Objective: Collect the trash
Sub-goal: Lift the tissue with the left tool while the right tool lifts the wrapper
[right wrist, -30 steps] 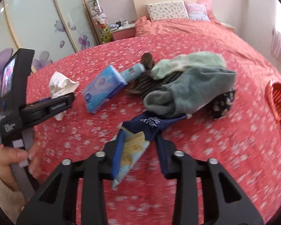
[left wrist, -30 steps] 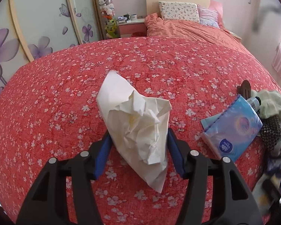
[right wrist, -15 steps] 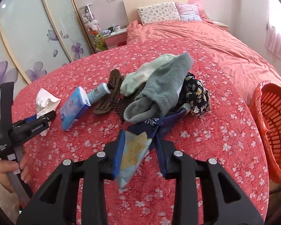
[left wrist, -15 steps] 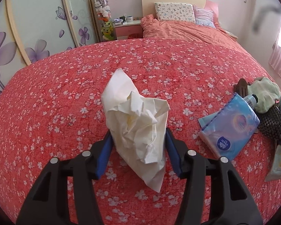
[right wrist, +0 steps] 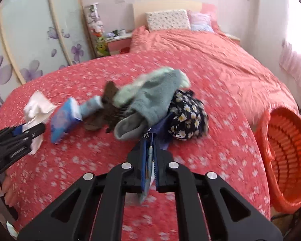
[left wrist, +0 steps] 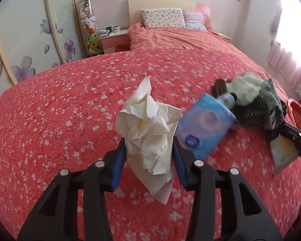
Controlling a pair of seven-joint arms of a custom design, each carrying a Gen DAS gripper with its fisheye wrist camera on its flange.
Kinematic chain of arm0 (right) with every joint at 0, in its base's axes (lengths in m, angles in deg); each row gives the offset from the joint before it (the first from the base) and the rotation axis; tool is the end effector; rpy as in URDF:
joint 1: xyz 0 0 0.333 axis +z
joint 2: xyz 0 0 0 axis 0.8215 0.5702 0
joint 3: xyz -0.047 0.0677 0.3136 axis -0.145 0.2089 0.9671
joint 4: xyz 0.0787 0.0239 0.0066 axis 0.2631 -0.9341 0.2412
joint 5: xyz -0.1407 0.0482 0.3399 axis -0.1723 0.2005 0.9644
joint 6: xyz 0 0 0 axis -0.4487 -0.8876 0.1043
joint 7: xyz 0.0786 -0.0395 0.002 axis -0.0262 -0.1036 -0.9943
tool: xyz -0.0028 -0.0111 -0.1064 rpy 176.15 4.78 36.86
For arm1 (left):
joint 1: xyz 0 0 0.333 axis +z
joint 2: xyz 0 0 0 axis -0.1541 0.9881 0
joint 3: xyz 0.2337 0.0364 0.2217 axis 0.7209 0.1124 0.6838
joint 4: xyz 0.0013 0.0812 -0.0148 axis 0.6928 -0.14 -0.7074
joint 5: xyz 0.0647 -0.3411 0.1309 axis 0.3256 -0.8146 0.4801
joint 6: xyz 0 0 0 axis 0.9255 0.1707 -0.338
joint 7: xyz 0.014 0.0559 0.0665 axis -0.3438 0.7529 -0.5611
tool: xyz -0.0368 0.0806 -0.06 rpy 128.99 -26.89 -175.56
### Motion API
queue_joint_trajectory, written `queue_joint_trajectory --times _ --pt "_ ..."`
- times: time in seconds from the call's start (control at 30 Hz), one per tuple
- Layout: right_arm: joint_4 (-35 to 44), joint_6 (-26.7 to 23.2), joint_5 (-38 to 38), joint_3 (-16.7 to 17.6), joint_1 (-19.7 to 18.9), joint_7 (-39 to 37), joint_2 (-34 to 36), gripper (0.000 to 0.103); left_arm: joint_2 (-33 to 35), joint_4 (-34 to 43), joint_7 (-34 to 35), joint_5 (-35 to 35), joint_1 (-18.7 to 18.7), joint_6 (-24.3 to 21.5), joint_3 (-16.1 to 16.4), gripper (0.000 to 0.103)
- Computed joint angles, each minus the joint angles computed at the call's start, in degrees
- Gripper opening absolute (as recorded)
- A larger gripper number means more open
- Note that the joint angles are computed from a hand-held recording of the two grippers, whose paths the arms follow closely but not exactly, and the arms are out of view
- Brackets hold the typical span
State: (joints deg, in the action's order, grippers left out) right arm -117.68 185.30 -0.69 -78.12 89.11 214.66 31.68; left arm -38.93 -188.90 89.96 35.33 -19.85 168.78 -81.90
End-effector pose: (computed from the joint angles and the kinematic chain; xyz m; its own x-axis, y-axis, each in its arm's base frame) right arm 0.5224 0.3319 0.3911 0.1877 -0.9762 -0.1085 -0.7454 -0.0696 -0.6629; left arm 0.5083 -0.2054 0.3708 0.0841 -0.9961 -0.0259 -0.7609 -0.0475 -0.6471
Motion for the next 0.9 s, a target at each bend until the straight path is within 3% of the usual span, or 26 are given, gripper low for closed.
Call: queue_joint_trajectory --times 0.1,0.23,0.37,0.47,0.53,0.7,0.9 --pt "-1.3 2.4 4.7 1.7 -2.3 -1.5 0.2 0.008 0.2 -0.4 1.1 -1.4 -0.2 -1.2 -0.3 0.049" --pt "0.0 1.5 6.0 0.6 -0.1 -3.5 1.1 0.009 1.7 0.8 1.6 -4.5 -0.4 -2.0 -0.3 0.052" --pt "0.8 -1.2 -0.9 -4.0 4.6 1.2 1.6 0.011 2.3 0.9 0.4 -4.0 -1.0 -1.6 0.8 0.050" --pt "1.2 -2.4 -6.1 -4.6 5.2 5.2 1.6 0.011 2.4 0.9 -0.8 -2.8 -1.3 -1.4 1.2 0.048" --pt "1.7 -3.4 -8.4 -4.0 4.9 7.0 1.9 0.012 2.4 0.9 -1.2 -2.7 -1.2 -1.3 1.2 0.048" --pt "1.1 -1.7 -4.3 0.6 -0.1 4.1 2.2 0.013 2.1 0.3 -2.3 -2.2 -1.1 -1.2 1.4 0.048" --pt "-0.1 0.3 2.1 1.7 -1.8 -1.0 2.1 0.013 1.8 0.2 -2.6 -2.4 -0.9 -2.4 1.0 0.050"
